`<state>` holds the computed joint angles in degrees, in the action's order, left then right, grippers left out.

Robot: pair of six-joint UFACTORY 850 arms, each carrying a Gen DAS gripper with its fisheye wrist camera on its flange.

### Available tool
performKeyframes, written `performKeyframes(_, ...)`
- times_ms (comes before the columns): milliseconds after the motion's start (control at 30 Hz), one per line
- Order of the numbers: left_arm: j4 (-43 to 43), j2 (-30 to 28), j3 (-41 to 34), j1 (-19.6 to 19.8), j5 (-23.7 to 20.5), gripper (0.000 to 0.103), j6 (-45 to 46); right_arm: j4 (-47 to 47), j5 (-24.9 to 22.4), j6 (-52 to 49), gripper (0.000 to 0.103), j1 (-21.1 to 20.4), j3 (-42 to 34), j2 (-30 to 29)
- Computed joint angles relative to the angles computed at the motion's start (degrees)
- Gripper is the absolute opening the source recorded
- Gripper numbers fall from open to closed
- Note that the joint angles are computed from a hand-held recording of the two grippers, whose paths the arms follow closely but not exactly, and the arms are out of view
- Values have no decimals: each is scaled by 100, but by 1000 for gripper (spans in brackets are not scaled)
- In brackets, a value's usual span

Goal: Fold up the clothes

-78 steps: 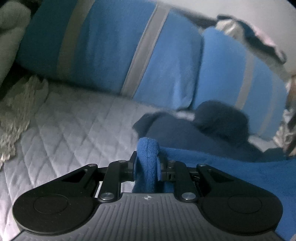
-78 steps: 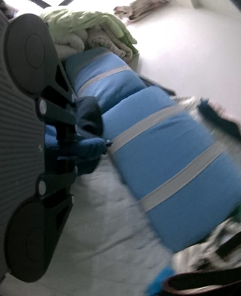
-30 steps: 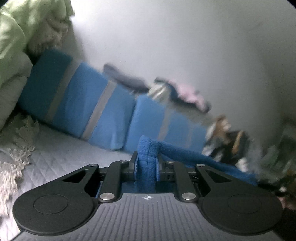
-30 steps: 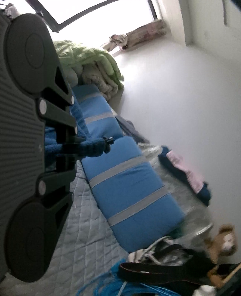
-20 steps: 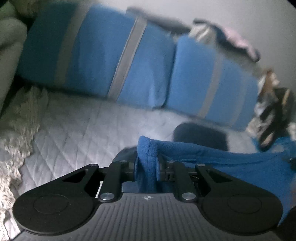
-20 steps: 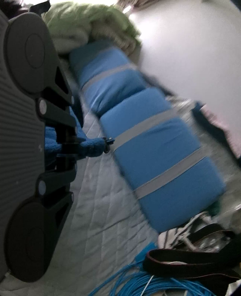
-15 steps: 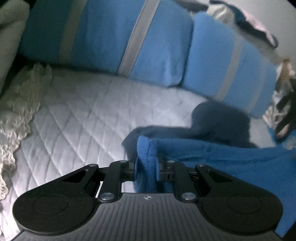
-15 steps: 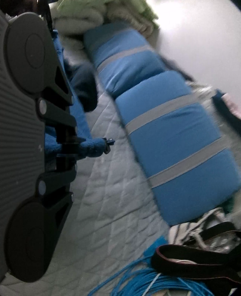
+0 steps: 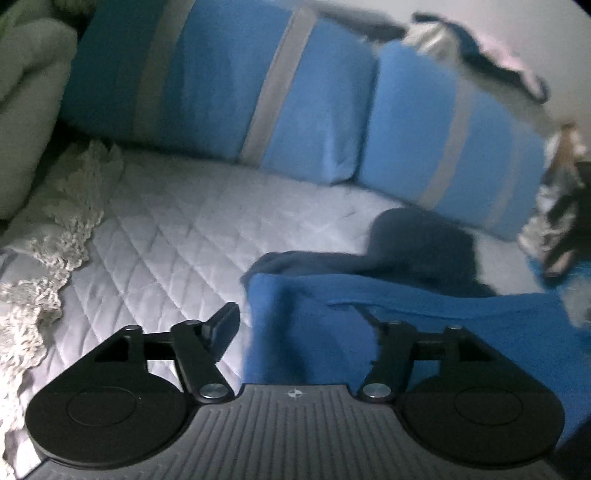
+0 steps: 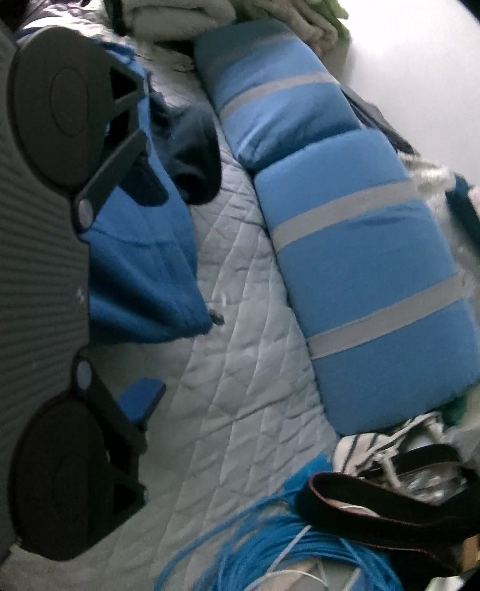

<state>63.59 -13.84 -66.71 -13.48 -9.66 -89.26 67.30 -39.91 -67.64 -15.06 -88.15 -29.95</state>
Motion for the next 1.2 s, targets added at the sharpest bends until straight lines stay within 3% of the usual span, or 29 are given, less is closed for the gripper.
performKeyframes(133, 702, 730, 461, -341, -186, 73, -630, -205, -350, -340, 103, -135, 312, 476)
performKeyframes(333, -511, 1310, 548, -717, -359, 74, 833, -603, -676, -624, 103, -288, 478, 1072)
performKeyframes(467, -920, 1288, 226, -813, -469, 75, 1481, -582, -1026, -669, 103, -343, 230, 1197)
performKeyframes(633, -2277, 595, -774, -842, -905, 75, 3291, -737, -1422, 49, 103, -114, -633, 878)
performKeyframes(833, -3712, -639, -2144, -634, -784, 75, 5003, -1334, -1430, 537, 103, 584, -1798, 107)
performKeyframes(933, -4933, -1377, -2907, -443, -897, 75, 6217, -1499, -1445, 1147, 103, 852, -2389, -528)
performKeyframes(1033, -5375, -2000, -3469, -266, -851, 75, 6396, -1635, -1472, 1777, 103, 1076, -3067, -1217)
performKeyframes(1200, -6399, -2795, -4133, 53, -686, 75, 6862, -1899, -1047, 2965, 103, 1334, -3745, -2095)
